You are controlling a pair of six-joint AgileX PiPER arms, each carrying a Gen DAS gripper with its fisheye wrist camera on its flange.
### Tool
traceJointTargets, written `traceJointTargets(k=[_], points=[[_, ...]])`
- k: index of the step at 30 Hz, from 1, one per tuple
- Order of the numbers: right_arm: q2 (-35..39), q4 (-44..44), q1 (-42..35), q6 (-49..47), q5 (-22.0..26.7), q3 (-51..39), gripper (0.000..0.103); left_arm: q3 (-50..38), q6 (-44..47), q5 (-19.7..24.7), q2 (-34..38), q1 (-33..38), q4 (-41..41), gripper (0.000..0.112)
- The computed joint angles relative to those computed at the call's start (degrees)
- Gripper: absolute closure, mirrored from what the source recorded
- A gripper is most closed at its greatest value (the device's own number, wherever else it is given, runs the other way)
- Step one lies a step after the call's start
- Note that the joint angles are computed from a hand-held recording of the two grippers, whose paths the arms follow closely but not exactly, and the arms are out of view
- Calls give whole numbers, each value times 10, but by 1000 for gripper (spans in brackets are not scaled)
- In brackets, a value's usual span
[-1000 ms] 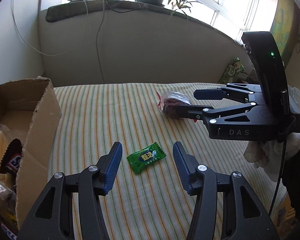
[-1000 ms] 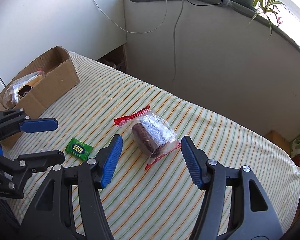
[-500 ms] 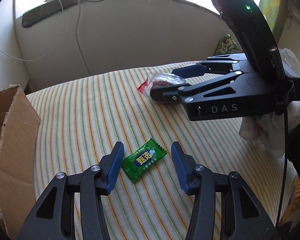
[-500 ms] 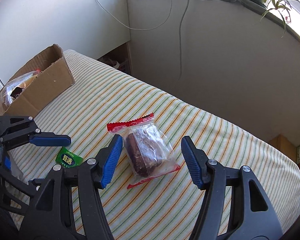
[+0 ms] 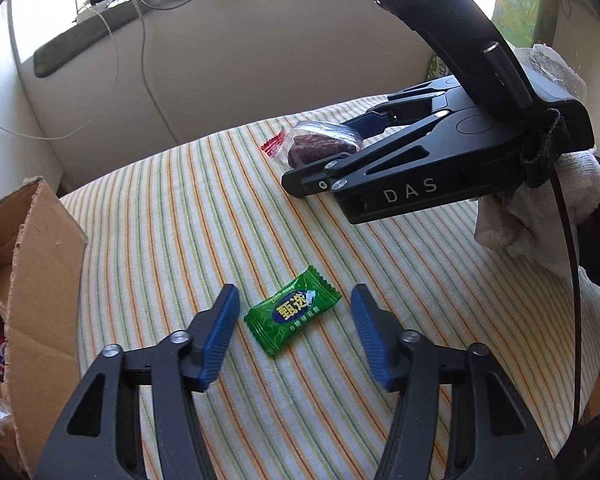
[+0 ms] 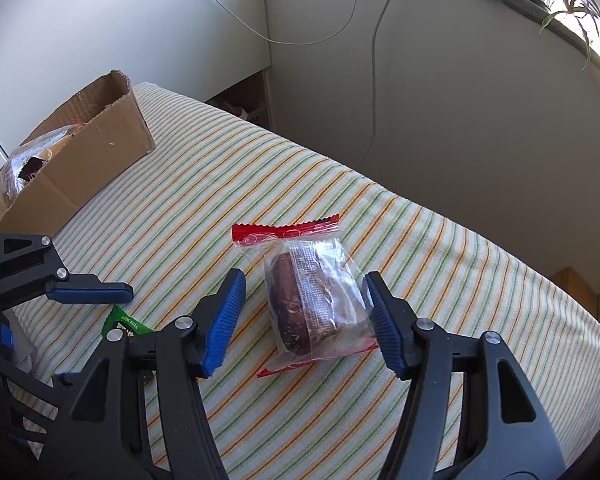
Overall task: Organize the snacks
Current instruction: 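Grasp the green candy with the left tool while the right tool grasps the bagged cake, then carry both snacks over the box and open both tools to drop them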
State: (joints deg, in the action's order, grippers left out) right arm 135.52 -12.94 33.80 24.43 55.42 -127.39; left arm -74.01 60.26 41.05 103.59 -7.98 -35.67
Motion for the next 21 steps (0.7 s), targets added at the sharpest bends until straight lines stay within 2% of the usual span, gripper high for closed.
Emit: traceJointTargets(k=[3,6,12,15,21], points=[[0,-4,1,6,4,-2,58,26,8,-25,-16,-5,0,54],[-4,-9,4,12,3,5,59,33,8,-28,-23,-4,-4,71],[-13,-39,18,40,2,19,62,21,-1,-44,-8,2,-6,73],[-31,-52,22,59,-13,45,63,13,-1,-34,-10,16,-22,73],[-48,-79,39,77,-2,41,63,3,28,-19,-34,51,-71,73]])
